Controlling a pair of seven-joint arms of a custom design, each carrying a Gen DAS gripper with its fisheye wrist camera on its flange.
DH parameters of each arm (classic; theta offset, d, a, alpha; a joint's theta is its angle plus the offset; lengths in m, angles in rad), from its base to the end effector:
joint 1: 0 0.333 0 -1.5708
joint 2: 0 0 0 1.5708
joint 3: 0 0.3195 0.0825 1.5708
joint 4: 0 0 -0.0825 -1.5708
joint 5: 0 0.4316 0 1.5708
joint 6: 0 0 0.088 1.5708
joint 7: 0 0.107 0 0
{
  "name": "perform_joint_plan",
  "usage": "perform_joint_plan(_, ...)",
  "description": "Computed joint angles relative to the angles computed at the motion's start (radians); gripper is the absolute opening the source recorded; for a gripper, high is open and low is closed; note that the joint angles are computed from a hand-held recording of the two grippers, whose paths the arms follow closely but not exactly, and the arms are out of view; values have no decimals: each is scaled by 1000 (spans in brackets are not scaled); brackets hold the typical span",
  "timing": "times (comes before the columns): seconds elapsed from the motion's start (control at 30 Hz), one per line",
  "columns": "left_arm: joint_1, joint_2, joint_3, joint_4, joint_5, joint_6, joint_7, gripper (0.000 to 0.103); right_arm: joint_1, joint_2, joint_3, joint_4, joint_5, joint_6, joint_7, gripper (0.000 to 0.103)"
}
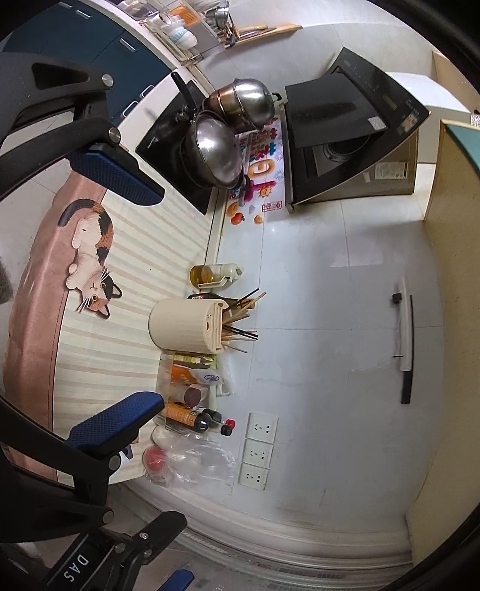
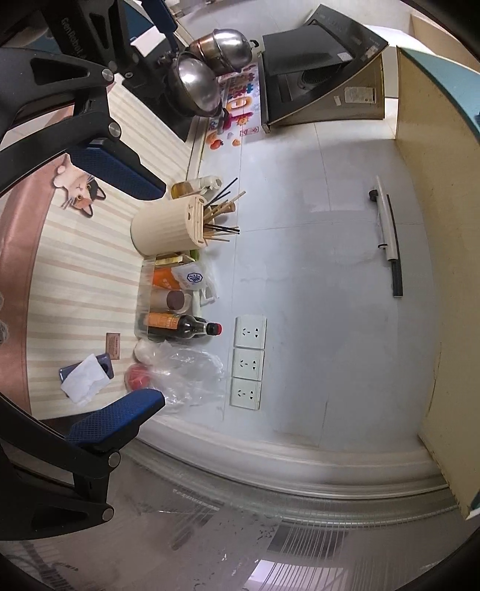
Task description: Organize utensils
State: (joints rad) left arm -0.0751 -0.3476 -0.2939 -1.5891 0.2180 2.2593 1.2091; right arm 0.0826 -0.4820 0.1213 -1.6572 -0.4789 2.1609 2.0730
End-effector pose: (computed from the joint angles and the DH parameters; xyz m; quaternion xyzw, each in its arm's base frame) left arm 0.4478 -0.2173 0.8895 -0.5837 0.6399 -0.3714 0.3343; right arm 0.4189 0.0951 0.9140 -0.5294 0.6655 -0.4298 0.3036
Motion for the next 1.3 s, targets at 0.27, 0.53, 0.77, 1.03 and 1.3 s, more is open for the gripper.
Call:
perform_joint_plan(0.27, 13, -20, -16, 2, 28, -52, -51, 103, 15, -18, -17, 1, 33, 0, -66, 103)
perform_joint_plan(0.53, 18, -39, -28, -14, 55, -59, -74, 103, 22, -12, -33, -9, 76, 26, -99, 103)
perform_joint_plan(0.77, 26, -35, -36, -7, 82, -70, -97, 103, 24, -8, -41, -18, 100, 53, -119, 103)
perform_joint_plan(1.03, 27, -26, -41, -2, 105, -76, -119, 103, 22, -1, -42, -21, 111, 65, -123, 103)
perform_joint_plan(1.3, 20, -21, -36, 4, 106, -87, -126, 103, 24, 2, -45, -24, 119, 66, -130, 103)
